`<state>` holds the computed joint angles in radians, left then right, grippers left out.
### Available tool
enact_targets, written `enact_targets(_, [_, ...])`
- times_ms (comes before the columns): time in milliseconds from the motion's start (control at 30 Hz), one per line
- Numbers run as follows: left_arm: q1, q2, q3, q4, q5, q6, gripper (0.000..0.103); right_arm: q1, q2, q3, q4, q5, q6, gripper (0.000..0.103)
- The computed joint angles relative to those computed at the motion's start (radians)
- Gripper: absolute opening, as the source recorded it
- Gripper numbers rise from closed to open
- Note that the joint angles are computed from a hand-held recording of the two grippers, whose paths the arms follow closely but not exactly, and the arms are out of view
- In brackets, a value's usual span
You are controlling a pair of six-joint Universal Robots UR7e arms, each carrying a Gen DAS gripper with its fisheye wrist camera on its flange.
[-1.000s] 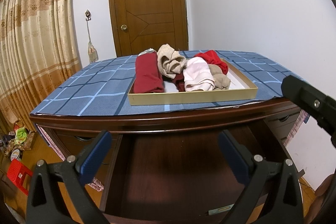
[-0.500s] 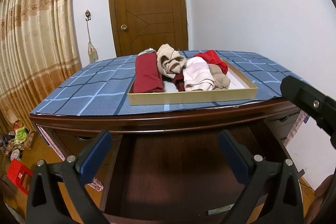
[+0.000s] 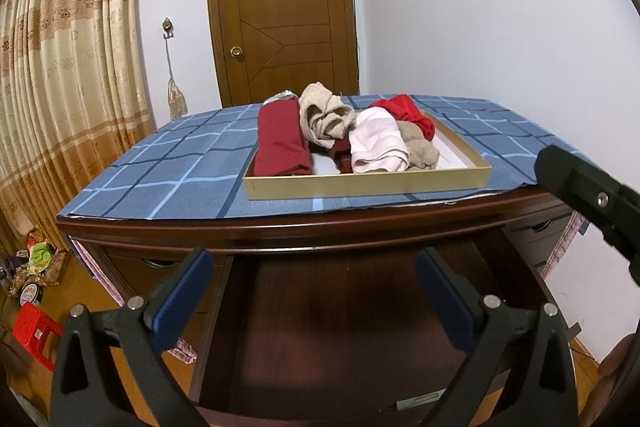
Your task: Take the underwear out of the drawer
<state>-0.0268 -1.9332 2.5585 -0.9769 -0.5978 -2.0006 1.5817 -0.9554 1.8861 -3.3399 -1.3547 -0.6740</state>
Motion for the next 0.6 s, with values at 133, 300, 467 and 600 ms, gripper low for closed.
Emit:
enact_targets(133, [0.002,0.001,0.0,-0.005,-0.001,-0.002,0.102,0.0,0.0,-0.001,0.001,-0.003,0.002,0.077])
enact_targets(300, [0.011,-0.003,-0.005,0.0,-0.004,-0.013,0.102,0.0,0.0,0.0,-0.005,-0.003,0.004,0.077])
enact_targets(467, [0.011,0.041,-0.026,0.057,-0.005,-0.065,0.103,0.0,0.001,-0.001,-0.005,-0.004,0.008,0.077])
enact_targets(600, [-0.004,0.049,-0.033,0.087,-0.001,-0.09,0.103,-0.001,-0.001,-0.001,-0.005,-0.001,0.008,0.077])
